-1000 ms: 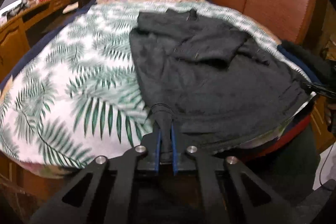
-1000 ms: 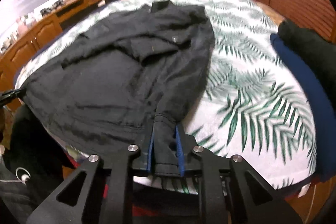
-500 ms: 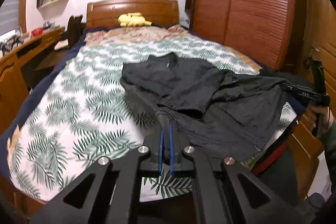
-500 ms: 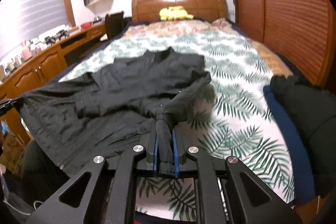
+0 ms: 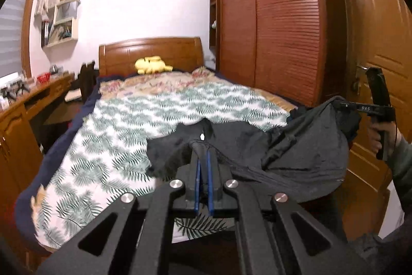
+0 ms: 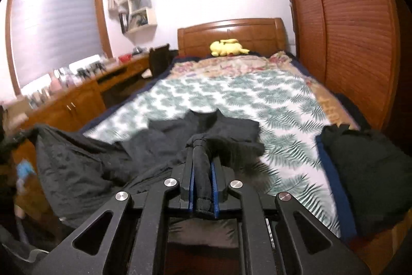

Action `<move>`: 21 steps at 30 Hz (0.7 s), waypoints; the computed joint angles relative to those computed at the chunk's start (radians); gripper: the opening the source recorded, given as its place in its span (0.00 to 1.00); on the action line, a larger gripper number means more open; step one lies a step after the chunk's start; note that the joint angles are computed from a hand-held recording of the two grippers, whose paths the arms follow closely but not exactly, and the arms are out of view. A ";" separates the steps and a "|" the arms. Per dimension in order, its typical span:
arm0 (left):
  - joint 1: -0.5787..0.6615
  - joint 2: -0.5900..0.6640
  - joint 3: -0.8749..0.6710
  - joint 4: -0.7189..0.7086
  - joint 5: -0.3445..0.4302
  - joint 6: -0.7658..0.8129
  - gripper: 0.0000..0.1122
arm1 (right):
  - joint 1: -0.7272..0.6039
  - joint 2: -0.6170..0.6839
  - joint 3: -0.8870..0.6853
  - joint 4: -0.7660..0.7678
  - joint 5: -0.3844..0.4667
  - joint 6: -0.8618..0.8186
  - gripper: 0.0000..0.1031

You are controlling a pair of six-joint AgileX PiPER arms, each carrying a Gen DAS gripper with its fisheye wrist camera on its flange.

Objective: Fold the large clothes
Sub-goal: 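Lift the hem with both grippers and carry it over toward the collar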

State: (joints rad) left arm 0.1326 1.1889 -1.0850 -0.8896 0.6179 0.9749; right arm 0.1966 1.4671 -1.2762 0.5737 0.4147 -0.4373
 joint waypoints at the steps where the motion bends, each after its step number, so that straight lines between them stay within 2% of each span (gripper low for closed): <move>1: 0.016 -0.028 0.007 -0.014 0.018 0.012 0.01 | -0.006 -0.029 0.013 0.052 0.021 -0.050 0.07; 5: 0.056 -0.093 0.028 -0.065 0.057 0.060 0.01 | 0.005 -0.094 0.037 0.014 0.031 -0.010 0.07; 7: 0.043 -0.090 0.035 -0.040 0.021 0.044 0.01 | 0.011 -0.108 0.047 -0.023 0.017 0.013 0.07; 13: 0.001 0.049 -0.022 0.063 -0.077 -0.048 0.02 | 0.010 -0.034 0.019 -0.097 -0.007 0.065 0.07; 21: -0.032 0.148 -0.046 0.097 -0.121 -0.096 0.02 | 0.011 0.072 -0.003 -0.136 -0.037 0.078 0.08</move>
State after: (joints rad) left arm 0.1009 1.3370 -1.1308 -0.7923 0.4968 0.8793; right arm 0.2073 1.5394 -1.2792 0.4374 0.3773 -0.3591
